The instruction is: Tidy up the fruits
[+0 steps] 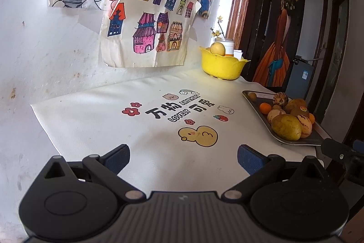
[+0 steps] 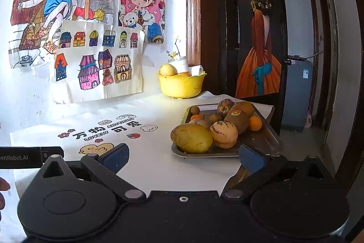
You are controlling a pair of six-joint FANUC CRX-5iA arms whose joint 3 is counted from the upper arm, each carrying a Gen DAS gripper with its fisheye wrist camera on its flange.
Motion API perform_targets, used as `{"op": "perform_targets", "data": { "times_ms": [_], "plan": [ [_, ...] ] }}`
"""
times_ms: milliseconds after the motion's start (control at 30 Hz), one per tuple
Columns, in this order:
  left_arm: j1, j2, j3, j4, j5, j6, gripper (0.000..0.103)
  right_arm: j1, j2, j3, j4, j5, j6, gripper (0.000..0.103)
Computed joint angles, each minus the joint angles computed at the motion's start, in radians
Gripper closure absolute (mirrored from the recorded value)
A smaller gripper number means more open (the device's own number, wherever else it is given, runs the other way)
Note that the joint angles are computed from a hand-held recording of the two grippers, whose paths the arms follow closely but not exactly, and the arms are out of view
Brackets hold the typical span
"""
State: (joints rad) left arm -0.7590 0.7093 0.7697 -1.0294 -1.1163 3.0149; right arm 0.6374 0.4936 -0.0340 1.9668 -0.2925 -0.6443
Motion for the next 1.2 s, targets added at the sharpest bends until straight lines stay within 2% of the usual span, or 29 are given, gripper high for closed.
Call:
{"op": "perform_targets", "data": {
  "times_ms": [500, 1200],
  "plan": [
    [0.002, -0.001, -0.002, 0.013, 0.004, -0.004, 0.000, 0.006, 0.003, 0.001, -0.026, 0.006, 0.020, 0.001],
    [0.002, 0.044, 0.070, 0.036, -0.062, -0.081, 0.000, 0.010, 0.017, 0.016, -0.076, 0.047, 0.075, 0.001]
  ]
}}
